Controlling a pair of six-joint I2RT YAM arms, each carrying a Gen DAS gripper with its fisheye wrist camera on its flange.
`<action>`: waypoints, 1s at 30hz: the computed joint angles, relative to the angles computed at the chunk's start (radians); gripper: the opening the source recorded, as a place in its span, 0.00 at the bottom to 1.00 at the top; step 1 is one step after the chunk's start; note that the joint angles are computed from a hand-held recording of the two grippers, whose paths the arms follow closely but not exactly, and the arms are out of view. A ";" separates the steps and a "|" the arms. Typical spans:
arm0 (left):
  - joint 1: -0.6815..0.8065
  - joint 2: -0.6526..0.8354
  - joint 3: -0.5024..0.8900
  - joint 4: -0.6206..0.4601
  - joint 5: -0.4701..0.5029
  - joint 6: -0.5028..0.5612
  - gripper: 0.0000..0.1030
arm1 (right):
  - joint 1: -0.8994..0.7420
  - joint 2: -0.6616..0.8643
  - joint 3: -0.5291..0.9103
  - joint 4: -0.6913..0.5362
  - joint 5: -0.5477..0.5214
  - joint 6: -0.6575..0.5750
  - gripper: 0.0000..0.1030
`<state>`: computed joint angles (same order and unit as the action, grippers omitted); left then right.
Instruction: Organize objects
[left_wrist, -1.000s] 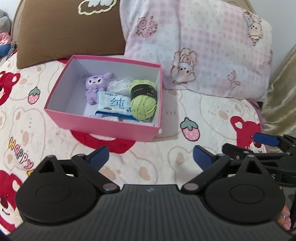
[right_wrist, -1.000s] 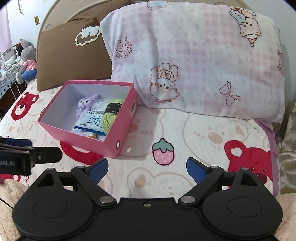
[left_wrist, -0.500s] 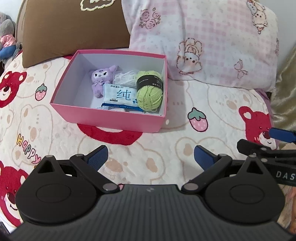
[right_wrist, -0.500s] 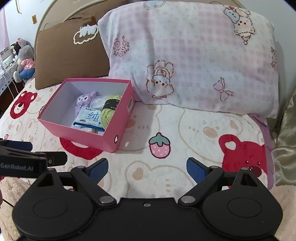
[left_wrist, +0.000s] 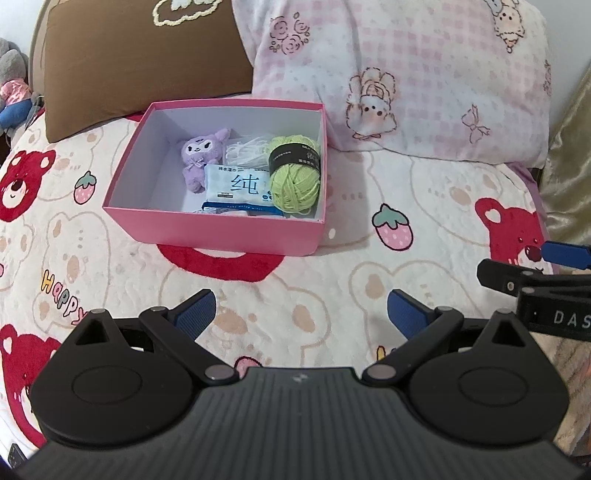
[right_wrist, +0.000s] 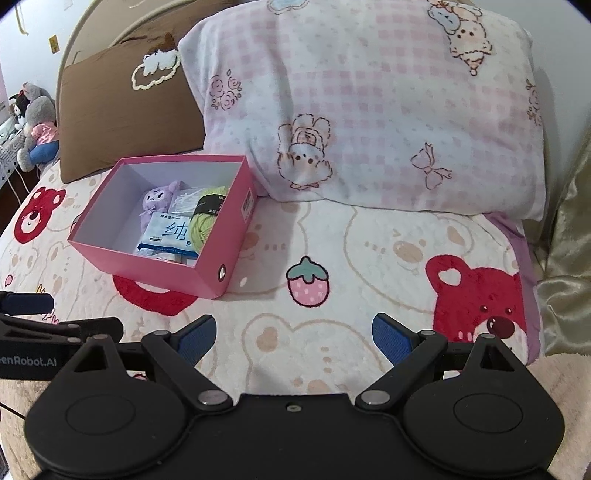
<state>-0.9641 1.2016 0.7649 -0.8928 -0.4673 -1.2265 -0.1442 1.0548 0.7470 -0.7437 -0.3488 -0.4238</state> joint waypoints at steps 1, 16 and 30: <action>-0.001 -0.001 0.001 0.002 0.000 0.003 0.98 | -0.002 0.000 0.001 -0.001 0.002 0.000 0.91; 0.017 0.049 0.001 0.030 0.038 0.007 0.98 | 0.009 -0.003 -0.012 -0.008 0.029 -0.016 0.91; 0.038 0.048 0.008 0.023 0.052 0.045 0.98 | 0.009 0.018 -0.009 0.012 0.031 -0.012 0.91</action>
